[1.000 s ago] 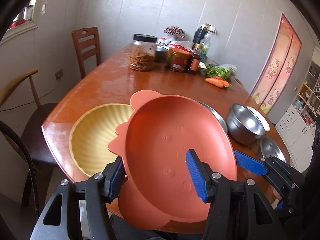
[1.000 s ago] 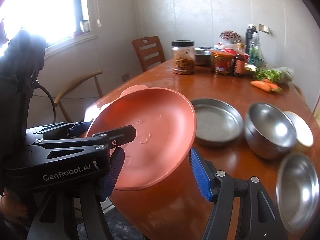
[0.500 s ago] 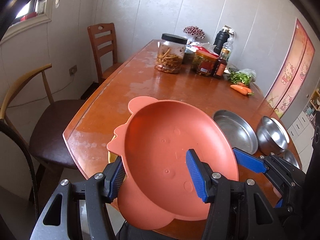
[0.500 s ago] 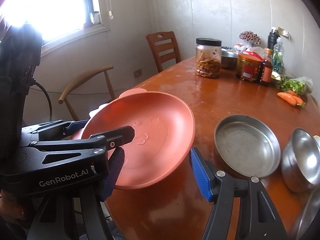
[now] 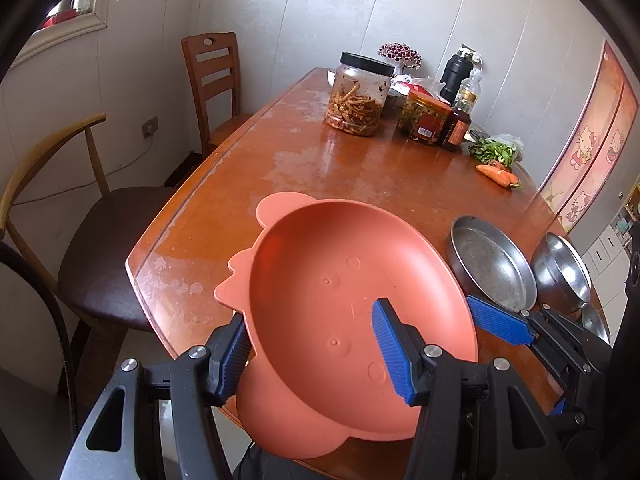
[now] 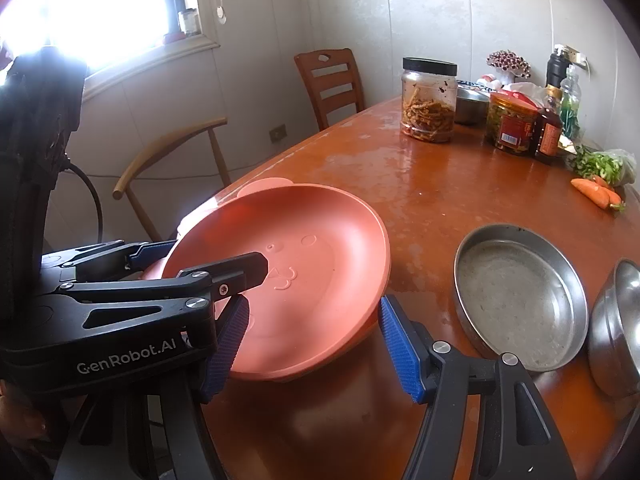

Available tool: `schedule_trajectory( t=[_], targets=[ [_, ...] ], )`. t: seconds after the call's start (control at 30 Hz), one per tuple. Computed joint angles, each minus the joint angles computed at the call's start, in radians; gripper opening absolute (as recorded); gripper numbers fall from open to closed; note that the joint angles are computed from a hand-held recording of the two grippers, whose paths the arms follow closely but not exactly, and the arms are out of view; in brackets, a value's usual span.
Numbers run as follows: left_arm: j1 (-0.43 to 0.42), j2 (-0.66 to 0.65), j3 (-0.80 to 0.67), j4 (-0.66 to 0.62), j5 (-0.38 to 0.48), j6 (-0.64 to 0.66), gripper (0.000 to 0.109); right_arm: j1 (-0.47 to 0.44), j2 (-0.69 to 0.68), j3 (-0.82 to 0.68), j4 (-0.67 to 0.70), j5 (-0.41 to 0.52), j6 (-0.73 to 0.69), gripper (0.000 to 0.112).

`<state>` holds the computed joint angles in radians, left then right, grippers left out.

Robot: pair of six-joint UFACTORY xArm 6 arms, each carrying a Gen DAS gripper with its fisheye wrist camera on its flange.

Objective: Organize plates and bowls
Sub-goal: 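Carry the orange plate onto the yellow shell bowl and open the left tool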

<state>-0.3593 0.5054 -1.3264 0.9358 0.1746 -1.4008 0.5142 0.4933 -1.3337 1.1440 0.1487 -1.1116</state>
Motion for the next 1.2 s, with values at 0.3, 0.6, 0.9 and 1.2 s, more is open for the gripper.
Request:
schedule_trajectory(
  t=[0.3, 0.6, 0.9, 1.2],
  targets=[
    [0.007, 0.013, -0.005, -0.014, -0.011, 0.009, 0.058, -0.003, 0.012, -0.008, -0.03, 0.0, 0.024, 0.069],
    [0.01, 0.013, -0.006, 0.0, -0.004, -0.005, 0.058, -0.003, 0.009, -0.009, -0.008, 0.004, 0.002, 0.069],
    [0.009, -0.007, 0.006, 0.036, 0.004, -0.044, 0.059, -0.005, 0.001, -0.004, -0.002, -0.007, 0.005, 0.069],
    [-0.001, -0.027, 0.011, 0.068, 0.029, -0.074, 0.059, -0.017, -0.006, -0.005, 0.033, -0.013, -0.024, 0.069]
  ],
)
